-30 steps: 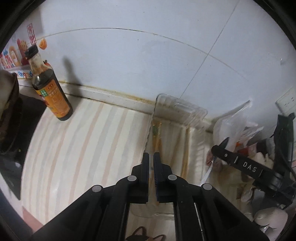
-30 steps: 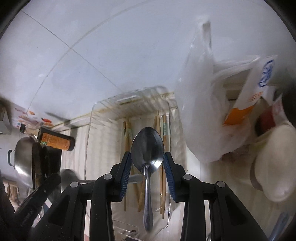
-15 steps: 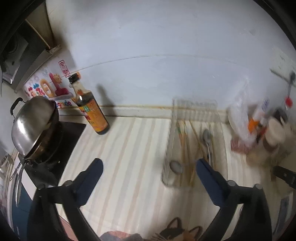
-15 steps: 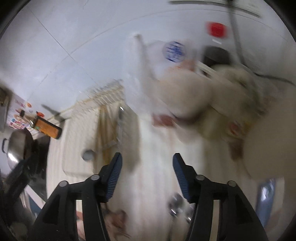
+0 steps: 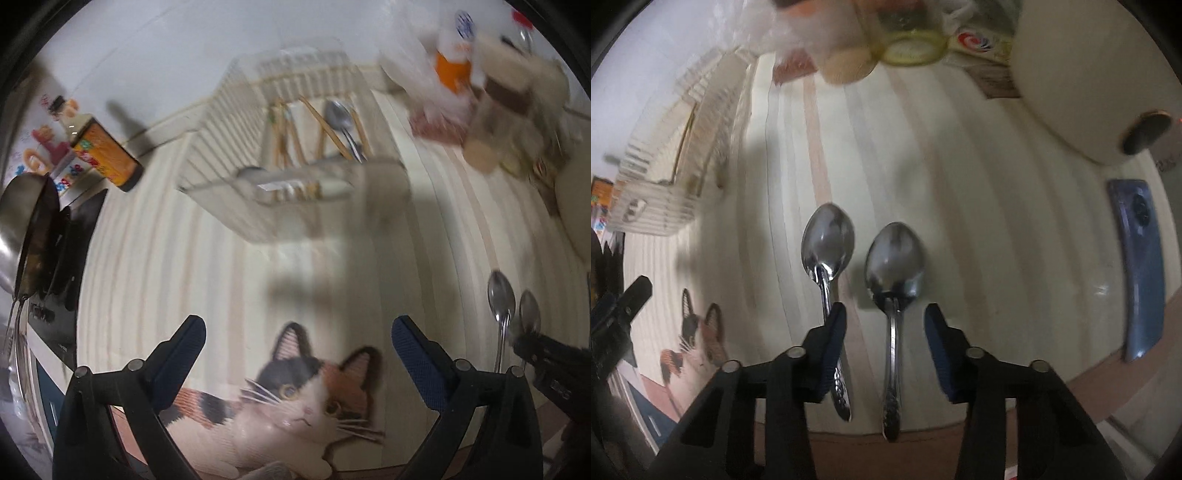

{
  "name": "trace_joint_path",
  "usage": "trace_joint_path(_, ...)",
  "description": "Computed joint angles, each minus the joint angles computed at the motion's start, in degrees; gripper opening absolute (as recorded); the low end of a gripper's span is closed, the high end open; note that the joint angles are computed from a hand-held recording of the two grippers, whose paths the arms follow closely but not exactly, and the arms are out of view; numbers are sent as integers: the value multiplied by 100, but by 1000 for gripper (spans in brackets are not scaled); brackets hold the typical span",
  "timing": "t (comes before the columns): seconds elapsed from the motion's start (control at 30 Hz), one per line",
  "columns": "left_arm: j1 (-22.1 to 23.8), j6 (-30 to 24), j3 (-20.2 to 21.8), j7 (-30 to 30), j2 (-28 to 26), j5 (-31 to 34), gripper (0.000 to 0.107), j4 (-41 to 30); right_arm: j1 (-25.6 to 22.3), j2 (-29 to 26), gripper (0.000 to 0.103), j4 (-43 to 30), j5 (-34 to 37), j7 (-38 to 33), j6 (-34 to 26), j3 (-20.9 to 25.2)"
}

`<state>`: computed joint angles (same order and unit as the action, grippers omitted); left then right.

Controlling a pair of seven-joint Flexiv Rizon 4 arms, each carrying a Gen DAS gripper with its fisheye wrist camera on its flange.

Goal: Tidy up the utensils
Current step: 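Grasp a steel spoon with the left tool while the right grasps another, then lift both held spoons and carry them toward the clear basket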

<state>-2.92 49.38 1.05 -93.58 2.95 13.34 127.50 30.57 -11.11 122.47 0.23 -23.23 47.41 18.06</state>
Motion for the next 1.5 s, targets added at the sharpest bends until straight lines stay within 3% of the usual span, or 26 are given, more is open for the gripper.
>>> trace_joint_path(0.07, -66, -55, -54, 113, -61, -157, 103, 24, 35, -24, 12, 0, -187, 27, -64, -31)
trace_joint_path(0.23, -356, -287, -238, 545, -300, -938, 102, 30, -58, 417, 6, 393, -272, 445, -369, -65)
trace_joint_path(0.4, -695, -465, -451, 847, -708, -1580, 100, -102, -299, 1054, 6, 954, 61, 512, -463, -46)
trace_joint_path(0.53, -863, -634, -507, 895, -1024, -1945, 77, -246, -386, 1280, 6, 1154, 294, 449, -383, -54)
trace_joint_path(0.63, -995, -386, -495, 797, -1108, -1789, 67, -277, -429, 1365, 6, 1277, 374, 373, -331, -69)
trace_joint_path(0.7, -1040, -220, -481, 791, -1112, -1747, 49, -264, -426, 1293, 6, 1231, 360, 365, -370, -83)
trace_joint_path(0.77, -1040, -200, -470, 891, -1099, -1767, 5, -269, -430, 1272, 7, 1200, 341, 336, -453, -91)
trace_joint_path(1.13, -492, -314, 0, 1258, -625, -1577, 3, 187, -139, 518, 3, 499, 279, 79, -297, 22)
trace_joint_path(1.5, 638, -559, 624, 1685, -11, -1453, 4, 774, 311, -644, 3, -813, 500, -956, -183, 292)
